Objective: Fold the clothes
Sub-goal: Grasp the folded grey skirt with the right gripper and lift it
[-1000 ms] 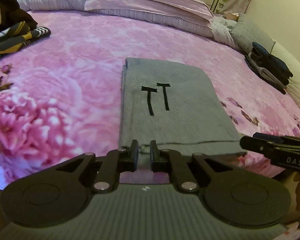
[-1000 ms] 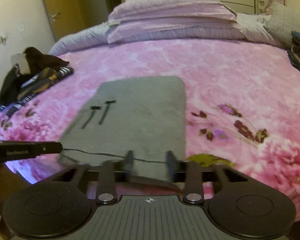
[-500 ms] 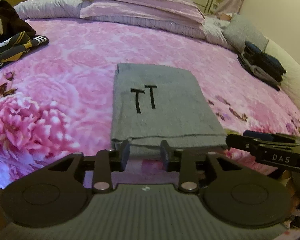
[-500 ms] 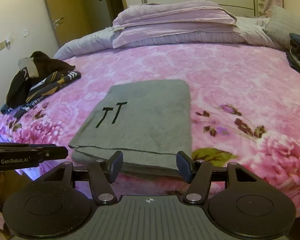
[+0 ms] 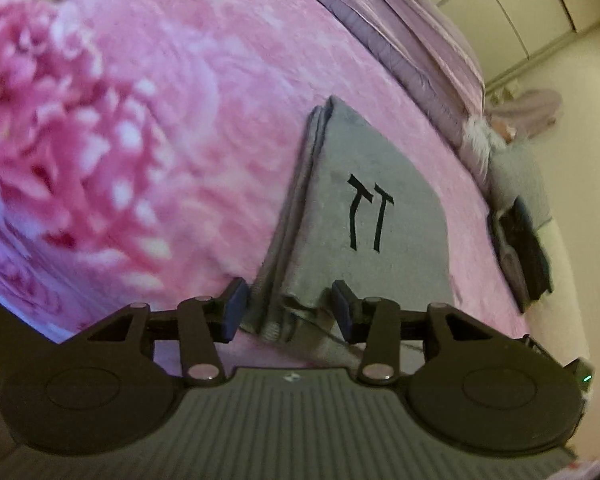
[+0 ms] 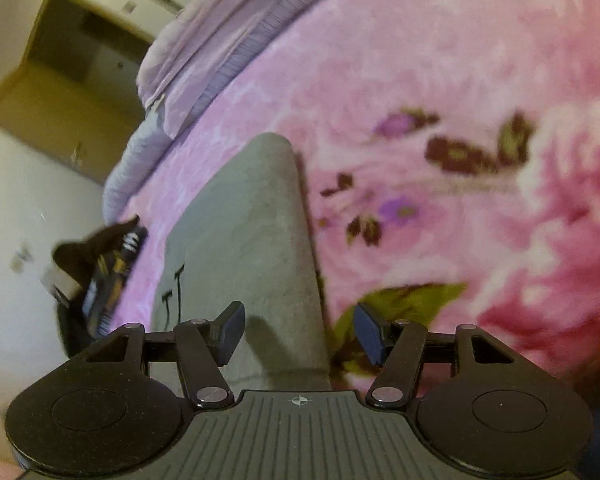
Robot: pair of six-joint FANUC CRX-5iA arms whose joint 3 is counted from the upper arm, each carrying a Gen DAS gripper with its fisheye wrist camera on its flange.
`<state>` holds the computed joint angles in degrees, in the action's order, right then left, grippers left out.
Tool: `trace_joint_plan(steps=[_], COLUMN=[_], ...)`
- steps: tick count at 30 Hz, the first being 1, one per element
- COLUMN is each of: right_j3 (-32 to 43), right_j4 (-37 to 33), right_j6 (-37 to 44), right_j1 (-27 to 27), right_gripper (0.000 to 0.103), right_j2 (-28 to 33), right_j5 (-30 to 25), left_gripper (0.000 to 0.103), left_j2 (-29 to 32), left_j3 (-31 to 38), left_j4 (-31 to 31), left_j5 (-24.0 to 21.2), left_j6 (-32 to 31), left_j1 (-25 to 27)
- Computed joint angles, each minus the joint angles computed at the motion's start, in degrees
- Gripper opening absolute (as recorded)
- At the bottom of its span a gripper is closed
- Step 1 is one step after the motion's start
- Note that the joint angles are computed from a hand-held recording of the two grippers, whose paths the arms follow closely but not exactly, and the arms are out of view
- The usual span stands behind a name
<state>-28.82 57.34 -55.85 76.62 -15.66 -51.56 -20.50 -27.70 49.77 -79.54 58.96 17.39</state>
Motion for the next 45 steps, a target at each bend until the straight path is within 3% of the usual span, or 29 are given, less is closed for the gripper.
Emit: trace_joint_plan(steps=[2, 3, 5, 7, 10, 12, 14, 17, 19, 22, 24, 26, 31, 32, 34, 35, 36, 38, 41, 45], right_j3=[-2.52, -2.53, -0.96, -1.76, -1.33, 0.78, 3.26, 7.35, 10.02, 11.48, 10.53, 8.52, 4.76, 4.39, 2.96, 3.22, 3.31, 1.03, -4.04, -4.39], right_j4=[3.2, 2.83, 1.02, 3.28, 8.04, 9.71, 7.26, -3.01, -8.73, -8.9, -8.58, -8.21, -13.63, -13.0, -9.91, -11.19, -11.73, -7.06, 6.25, 12.71], right_j6=[-4.1, -3.1, -0.71, -6.26, -16.71, -18.17, -13.89, 2.49, 12.31, 20.35, 22.23, 22.09, 24.56, 24.62, 24.67, 27.63, 28.12, 22.04, 4.14, -13.77], right_j1=[-2.36, -3.37, -2.98, -2.55, -1.51, -1.27, -1.62, -1.41, -0.66, -0.12, -1.83, -4.47, -14.12, -15.69, -17.98, -18.41, -19.05, -19.69, -20.5, -13.44], right_gripper=[0.056, 0.044, 0.037, 0.027, 0.024, 0.024, 0.028, 0.046, 0.056, 0.069, 0.074, 0.077, 0.079, 0.079, 0.076, 0.064, 0.044, 0.041, 0.036, 0.033], right_j2=[-0.76, -0.54, 0.62, 0.46, 3.01, 6.4, 9.0, 9.48, 8.72, 6.99, 5.18, 3.33, 2.64, 3.36, 3.94, 4.46, 5.21, 4.64, 2.6, 2.69], right_j5=[5.05, 7.29, 5.77, 5.57, 7.24, 10.77, 15.1, 15.45, 10.91, 0.27, -2.21, -0.6, 15.12, 18.11, 23.7, 25.5, 27.79, 29.8, 31.68, 24.02], left_gripper=[0.038, 0.024, 0.021, 0.019, 0.018, 0.016, 0.003, 0.01, 0.027, 0.042, 0.054, 0.061, 0.067, 0.066, 0.044, 0.031, 0.024, 0.017, 0.015, 0.015], left_j2=[0.0, 0.28, 1.31, 2.13, 2.61, 3.95, 4.53, 6.38, 5.96, 3.11, 1.85, 0.66, -1.05, -1.16, -1.25, -1.18, -0.85, 0.64, 3.44, 8.5], left_j3=[-0.77, -0.85, -0.52, 1.12, 3.89, 6.38, 7.19, 8.56, 6.42, 1.59, -1.72, -4.47, -7.02, -7.07, -6.26, -5.74, -5.61, -4.45, -1.33, 4.0], left_j4=[1.36, 1.85, 2.96, 3.35, 4.95, 4.97, 4.37, 0.85, 1.87, 3.09, 4.95, 7.24, 8.98, 9.09, 7.78, 6.9, 6.91, 7.71, 7.45, 7.03], left_j5=[0.07, 0.23, 0.05, 0.67, 5.37, 8.47, 11.84, 10.19, 6.01, 0.82, -1.86, -3.14, 3.31, 4.11, 5.29, 6.23, 6.43, 7.2, 9.1, 14.6], left_j6=[-1.04, -1.67, -2.07, -4.19, -9.21, -10.6, -11.88, -7.17, -5.88, -3.44, -1.39, -0.67, -1.43, -0.95, -0.59, -0.61, -0.5, -0.23, -1.74, -4.6], left_j1=[-0.25, -0.54, -0.86, -1.31, -1.43, -1.15, -0.99, 0.94, 4.37, 8.85, 10.18, 10.31, 5.62, 5.1, 4.15, 3.55, 3.48, 2.24, 0.06, -3.6])
